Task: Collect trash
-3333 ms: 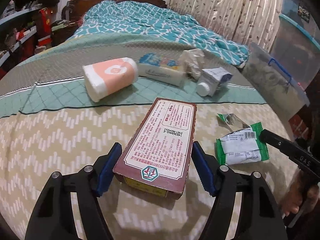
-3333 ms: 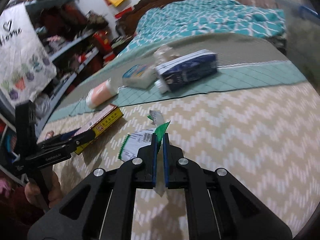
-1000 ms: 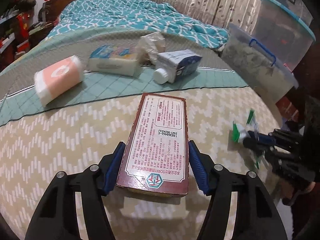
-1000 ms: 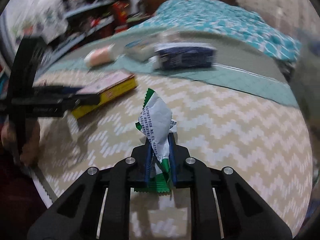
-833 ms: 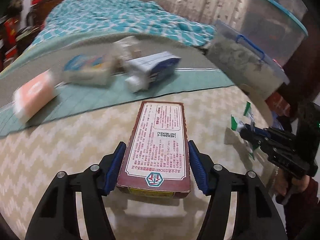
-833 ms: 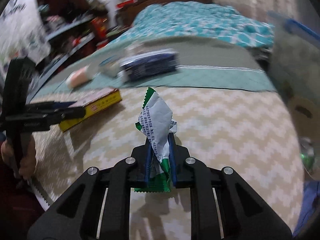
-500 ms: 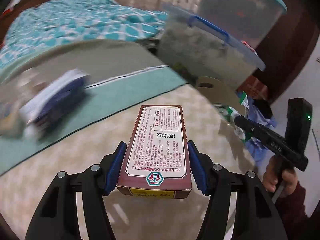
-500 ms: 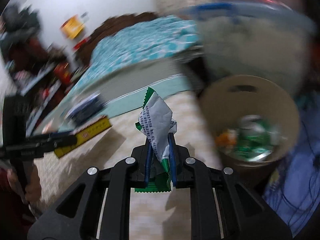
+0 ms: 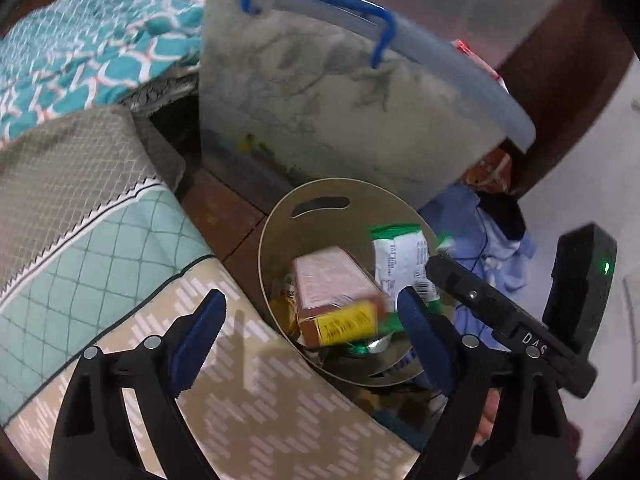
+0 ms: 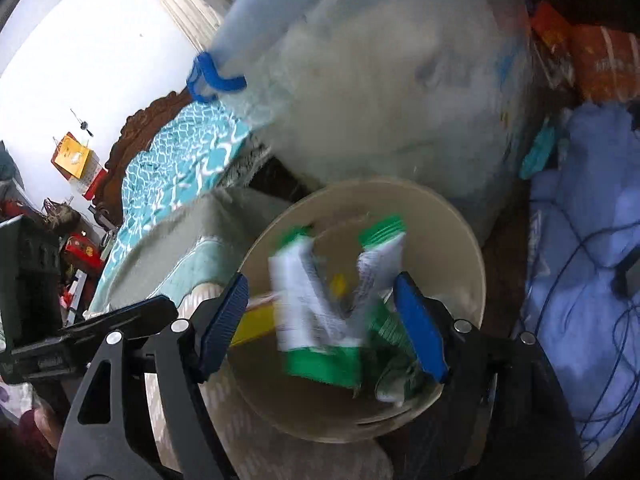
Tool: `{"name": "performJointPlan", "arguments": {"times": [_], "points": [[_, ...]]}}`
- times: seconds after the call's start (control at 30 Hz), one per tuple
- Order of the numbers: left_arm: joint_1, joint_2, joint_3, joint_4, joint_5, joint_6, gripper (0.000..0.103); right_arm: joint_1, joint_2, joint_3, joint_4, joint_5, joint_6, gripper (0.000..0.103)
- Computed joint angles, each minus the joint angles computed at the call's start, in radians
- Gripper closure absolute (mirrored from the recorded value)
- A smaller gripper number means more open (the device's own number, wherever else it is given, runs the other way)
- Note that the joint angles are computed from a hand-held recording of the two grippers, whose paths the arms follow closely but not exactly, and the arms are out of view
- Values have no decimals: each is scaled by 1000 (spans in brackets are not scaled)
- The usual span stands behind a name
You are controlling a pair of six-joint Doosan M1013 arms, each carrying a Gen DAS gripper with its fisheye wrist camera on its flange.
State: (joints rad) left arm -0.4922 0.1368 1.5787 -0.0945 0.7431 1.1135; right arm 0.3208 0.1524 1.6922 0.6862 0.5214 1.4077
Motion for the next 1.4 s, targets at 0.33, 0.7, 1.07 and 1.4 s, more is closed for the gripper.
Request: {"name": "performJointPlan", "arguments": {"times": [0.33, 0.7, 1.07, 1.4], "points": [[9, -217, 198, 152, -36, -97, 20, 27, -64, 56, 153, -34, -120, 30], [57, -494, 456, 247, 88, -267, 23, 186, 35, -102, 127, 146, -171, 36], [204, -693, 582, 285, 109, -416, 23, 417, 469, -797, -55, 635, -9, 38], [328, -756, 614, 179, 76, -322, 24, 506, 585, -985, -237, 798, -22, 52]]}}
